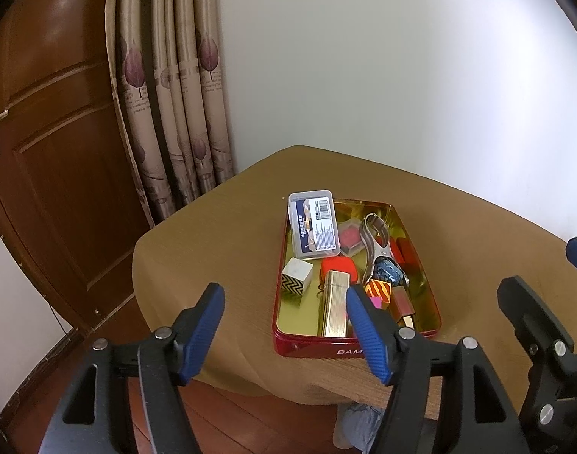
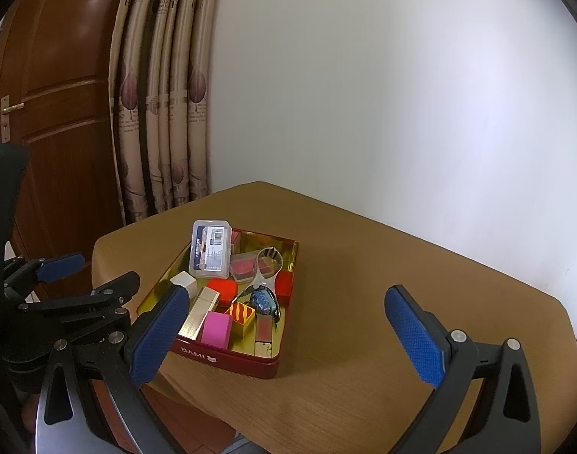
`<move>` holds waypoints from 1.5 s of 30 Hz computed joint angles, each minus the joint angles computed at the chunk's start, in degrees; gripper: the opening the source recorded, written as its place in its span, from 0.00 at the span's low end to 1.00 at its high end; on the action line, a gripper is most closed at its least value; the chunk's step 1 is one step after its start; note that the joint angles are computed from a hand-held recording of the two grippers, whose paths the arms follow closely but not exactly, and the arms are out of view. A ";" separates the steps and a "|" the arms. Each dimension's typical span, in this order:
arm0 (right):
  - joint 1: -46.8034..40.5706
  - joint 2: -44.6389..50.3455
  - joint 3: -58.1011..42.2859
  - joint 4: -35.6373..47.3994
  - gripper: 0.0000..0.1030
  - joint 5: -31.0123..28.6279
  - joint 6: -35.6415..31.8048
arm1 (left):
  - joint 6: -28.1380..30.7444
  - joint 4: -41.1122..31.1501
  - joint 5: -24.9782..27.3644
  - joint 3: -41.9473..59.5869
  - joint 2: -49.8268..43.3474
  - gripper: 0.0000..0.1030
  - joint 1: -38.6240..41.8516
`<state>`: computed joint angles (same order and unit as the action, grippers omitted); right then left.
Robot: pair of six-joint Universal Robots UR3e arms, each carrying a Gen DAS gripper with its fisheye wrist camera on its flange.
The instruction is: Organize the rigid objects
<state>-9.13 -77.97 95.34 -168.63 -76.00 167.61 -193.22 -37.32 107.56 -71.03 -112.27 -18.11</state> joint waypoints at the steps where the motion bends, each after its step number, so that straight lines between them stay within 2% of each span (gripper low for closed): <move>1: 0.04 0.07 0.09 -0.18 0.99 -0.09 0.04 | 0.01 -0.14 -0.12 0.07 -0.05 0.67 0.06; 29: 1.91 4.67 -4.08 1.72 0.99 -1.91 1.35 | -0.98 -2.95 -2.74 1.43 -1.81 0.68 2.61; 31: 2.02 4.74 -4.08 1.92 0.99 -2.04 1.40 | -0.90 -2.89 -2.28 1.49 -1.95 0.74 2.43; 32: 2.08 4.78 -4.11 2.08 0.99 -2.04 1.40 | -0.95 -3.00 -1.98 1.58 -1.95 0.85 2.28; 45: 1.84 4.38 -3.48 1.69 0.99 -1.92 1.71 | -0.71 -3.13 -2.24 1.55 -1.89 0.85 2.39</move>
<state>-7.29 -73.59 91.86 -166.94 -77.93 169.33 -193.94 -40.44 105.32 -69.48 -114.16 -15.72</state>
